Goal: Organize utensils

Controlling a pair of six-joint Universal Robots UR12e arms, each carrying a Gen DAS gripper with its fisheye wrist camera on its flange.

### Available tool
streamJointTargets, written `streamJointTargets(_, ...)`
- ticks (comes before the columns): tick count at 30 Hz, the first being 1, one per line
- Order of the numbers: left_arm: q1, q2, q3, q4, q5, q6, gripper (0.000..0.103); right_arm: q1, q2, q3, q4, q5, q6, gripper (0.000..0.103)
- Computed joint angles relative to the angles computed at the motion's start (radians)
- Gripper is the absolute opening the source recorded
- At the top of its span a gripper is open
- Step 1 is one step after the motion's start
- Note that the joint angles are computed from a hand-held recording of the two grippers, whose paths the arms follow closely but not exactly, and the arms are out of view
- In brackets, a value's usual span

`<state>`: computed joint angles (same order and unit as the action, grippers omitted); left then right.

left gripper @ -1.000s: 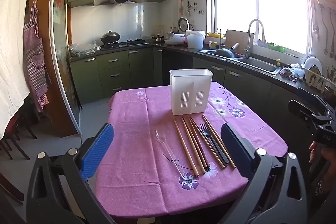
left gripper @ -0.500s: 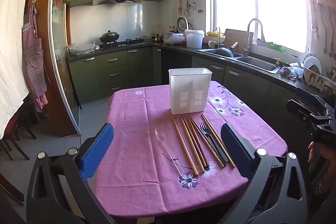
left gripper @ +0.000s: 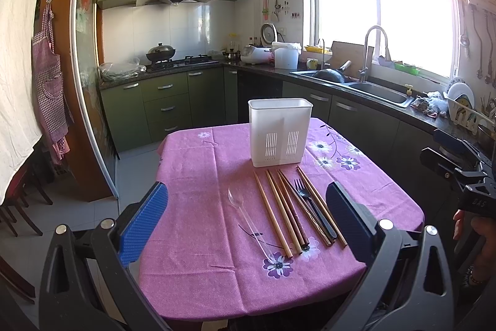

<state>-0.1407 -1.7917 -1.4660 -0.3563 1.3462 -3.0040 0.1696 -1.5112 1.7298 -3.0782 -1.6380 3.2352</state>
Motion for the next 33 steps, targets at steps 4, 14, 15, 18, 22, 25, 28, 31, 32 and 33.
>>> streamJointTargets(4,0.0,0.001,-0.002,0.0,0.0,-0.001,0.097,0.0,0.0,0.001,0.0,0.0,-0.001,0.099)
streamJointTargets(14,0.0,0.003,-0.012,-0.004,-0.005,0.002,0.097,-0.004,-0.001,0.0,0.008,0.006,-0.001,0.099)
streamJointTargets(15,0.001,0.003,-0.012,-0.005,-0.006,0.002,0.097,-0.003,0.0,-0.001,0.009,0.005,-0.001,0.099)
streamJointTargets(18,0.0,0.003,-0.013,-0.005,-0.005,0.002,0.097,-0.003,0.0,-0.001,0.01,0.004,0.0,0.099)
streamJointTargets(22,0.0,0.003,-0.013,-0.006,-0.005,0.002,0.097,-0.003,0.0,-0.002,0.011,0.005,-0.001,0.099)
streamJointTargets(25,0.0,0.003,-0.012,-0.007,-0.005,0.002,0.097,-0.003,0.0,-0.002,0.012,0.006,-0.001,0.099)
streamJointTargets(28,0.0,0.003,-0.012,-0.007,-0.005,0.002,0.097,-0.004,0.0,-0.002,0.014,0.007,-0.001,0.099)
streamJointTargets(31,0.0,0.003,-0.012,-0.008,-0.005,0.002,0.097,-0.005,-0.001,-0.003,0.019,0.01,0.0,0.099)
streamJointTargets(32,0.0,0.002,-0.011,-0.008,-0.005,0.002,0.097,-0.006,-0.001,-0.003,0.019,0.011,-0.001,0.099)
streamJointTargets(33,0.0,0.002,-0.011,-0.008,-0.005,0.002,0.097,-0.006,0.0,-0.003,0.018,0.011,-0.001,0.099)
